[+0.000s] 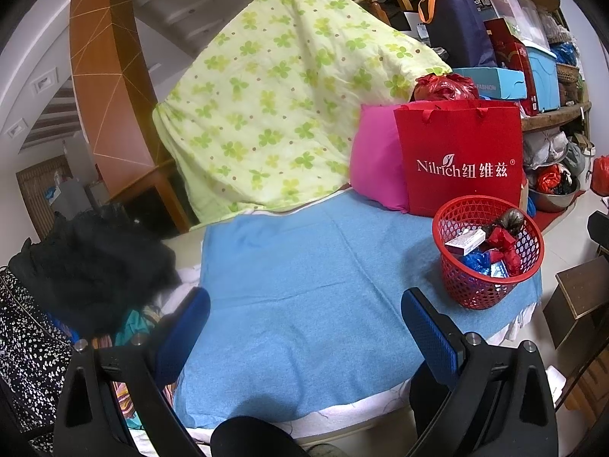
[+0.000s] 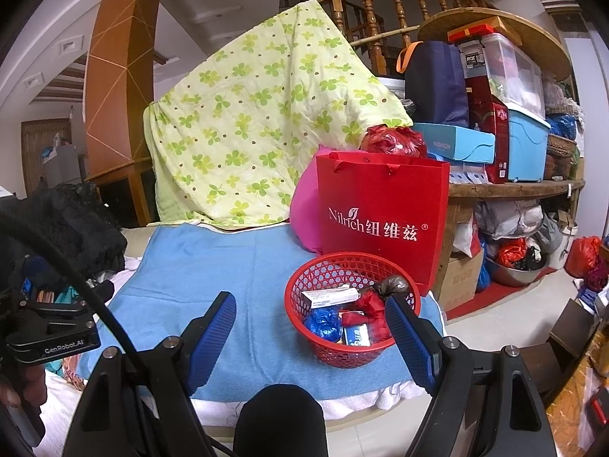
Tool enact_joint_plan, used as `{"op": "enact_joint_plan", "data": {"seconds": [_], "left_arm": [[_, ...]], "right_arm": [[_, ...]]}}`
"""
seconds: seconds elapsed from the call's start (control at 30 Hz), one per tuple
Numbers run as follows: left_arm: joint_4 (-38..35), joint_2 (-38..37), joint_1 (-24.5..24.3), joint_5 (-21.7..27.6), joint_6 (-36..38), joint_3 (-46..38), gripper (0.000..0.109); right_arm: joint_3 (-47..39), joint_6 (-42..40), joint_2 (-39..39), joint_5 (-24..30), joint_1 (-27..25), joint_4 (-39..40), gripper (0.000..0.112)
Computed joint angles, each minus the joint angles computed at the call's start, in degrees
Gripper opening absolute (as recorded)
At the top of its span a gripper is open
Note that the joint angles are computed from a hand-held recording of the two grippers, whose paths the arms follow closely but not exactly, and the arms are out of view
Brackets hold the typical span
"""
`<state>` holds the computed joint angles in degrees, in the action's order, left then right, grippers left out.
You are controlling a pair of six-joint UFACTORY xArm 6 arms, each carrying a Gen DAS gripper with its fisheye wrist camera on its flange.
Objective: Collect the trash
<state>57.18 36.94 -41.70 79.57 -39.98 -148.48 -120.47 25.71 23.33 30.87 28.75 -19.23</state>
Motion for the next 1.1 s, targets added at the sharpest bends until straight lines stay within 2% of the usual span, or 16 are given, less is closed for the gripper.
{"op": "enact_joint_plan", "data": {"seconds": [0.1, 0.4, 0.57, 1.1], "left_arm": [[0.01, -2.46, 0.25, -1.12, -0.99, 4.12, 0.100], [-0.21, -2.73, 0.29, -1.15, -0.74, 4.73, 0.100], [-0.32, -1.23, 0.17, -0.48, 0.01, 2.25, 0.100], [-0.38, -2.80, 0.45, -1.39, -0.46, 5.28, 0.100]], "right_arm": [[-0.17, 0.40, 0.07, 0.24, 0.04, -0.16, 0.083], [-0.22, -0.12, 0.41, 0.14, -0.85, 0.95, 0.083], [-0.10, -0.09, 0.35, 0.04, -0.86, 0.97, 0.083], [2.11, -0.12, -0.62, -0.95, -1.57, 1.41, 0.083]]}}
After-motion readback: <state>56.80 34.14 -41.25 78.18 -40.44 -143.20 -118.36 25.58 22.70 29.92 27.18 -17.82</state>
